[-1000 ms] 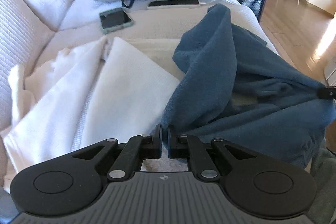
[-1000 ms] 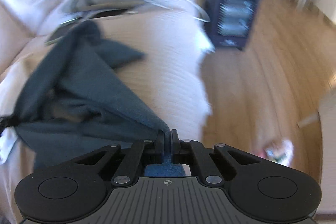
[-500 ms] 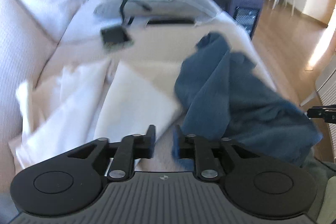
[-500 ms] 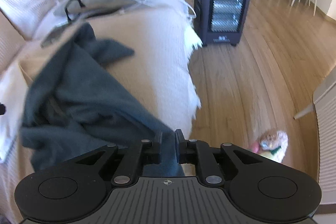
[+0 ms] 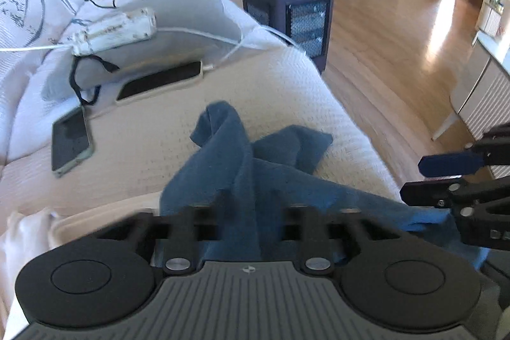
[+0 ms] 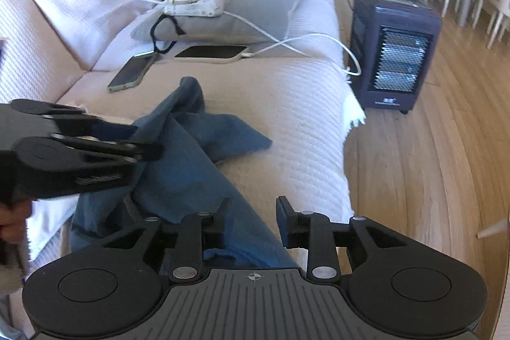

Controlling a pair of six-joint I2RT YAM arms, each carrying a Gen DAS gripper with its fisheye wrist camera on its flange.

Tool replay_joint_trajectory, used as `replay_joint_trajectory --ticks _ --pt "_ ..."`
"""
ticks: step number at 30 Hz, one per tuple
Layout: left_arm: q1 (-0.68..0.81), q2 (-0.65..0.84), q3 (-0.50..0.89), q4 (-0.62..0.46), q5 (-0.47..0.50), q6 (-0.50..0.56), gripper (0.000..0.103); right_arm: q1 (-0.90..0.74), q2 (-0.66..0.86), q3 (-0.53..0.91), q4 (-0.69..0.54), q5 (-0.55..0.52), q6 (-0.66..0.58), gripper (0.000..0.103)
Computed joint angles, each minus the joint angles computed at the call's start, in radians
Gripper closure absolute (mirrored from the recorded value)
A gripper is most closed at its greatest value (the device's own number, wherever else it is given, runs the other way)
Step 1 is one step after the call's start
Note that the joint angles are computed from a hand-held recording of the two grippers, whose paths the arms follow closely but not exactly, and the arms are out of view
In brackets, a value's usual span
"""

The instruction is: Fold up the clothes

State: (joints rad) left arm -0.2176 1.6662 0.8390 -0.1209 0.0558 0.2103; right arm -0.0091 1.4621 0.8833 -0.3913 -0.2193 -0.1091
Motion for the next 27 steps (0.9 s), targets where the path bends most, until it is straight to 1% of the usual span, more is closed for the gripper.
replay_joint_trajectory --ticks 2,3,6,9,13,16,18,19,21,22,23,24,25,27 --pt "0.04 0.011 0.01 -0.006 0.042 -0.02 0.099 0.005 0.035 0.023 0.005 -0.012 -0.013 0.074" --pt "0.064 -0.007 0.006 -0.01 0.06 -0.029 0.099 0.006 0.045 0.032 0.007 -0.022 -0.023 0.074" --pt "0.148 -0.115 -0.037 -0.012 0.07 -0.081 0.099 0.014 0.082 0.067 0.011 -0.055 -0.051 0.074" --pt "0.257 -0.194 -0.037 -0.08 0.032 -0.129 0.099 0.048 0.133 0.123 0.024 -0.079 -0.055 0.074" --pt "0.374 -0.237 -0.068 -0.131 0.018 -0.123 0.099 0.119 0.235 0.225 0.035 -0.088 -0.04 0.074" --pt "0.456 -0.257 -0.086 -0.161 0.016 -0.11 0.098 0.166 0.311 0.299 0.023 -0.087 -0.027 0.071" --pt "0.461 -0.263 -0.1 -0.156 0.016 -0.107 0.094 0.193 0.348 0.328 0.016 -0.072 -0.02 0.063" --pt "0.458 -0.263 -0.102 -0.152 0.013 -0.107 0.091 0.207 0.364 0.335 0.02 -0.045 -0.025 0.063" --pt "0.449 -0.269 -0.104 -0.146 0.012 -0.112 0.089 0.222 0.379 0.332 0.02 -0.008 -0.037 0.063" --pt "0.446 -0.274 -0.104 -0.145 0.02 -0.111 0.088 0.218 0.381 0.326 0.018 -0.017 -0.045 0.067" --pt "0.444 -0.279 -0.104 -0.145 0.028 -0.11 0.084 0.211 0.374 0.314 0.019 -0.032 -0.055 0.084" --pt "0.441 -0.285 -0.103 -0.145 0.035 -0.108 0.08 0.204 0.364 0.303 0.012 -0.038 -0.069 0.098" --pt "0.437 -0.292 -0.103 -0.144 0.04 -0.106 0.073 0.198 0.349 0.295 0.004 -0.037 -0.08 0.098" --pt "0.429 -0.305 -0.103 -0.143 0.05 -0.101 0.064 0.177 0.293 0.258 0.013 -0.03 -0.083 0.1"
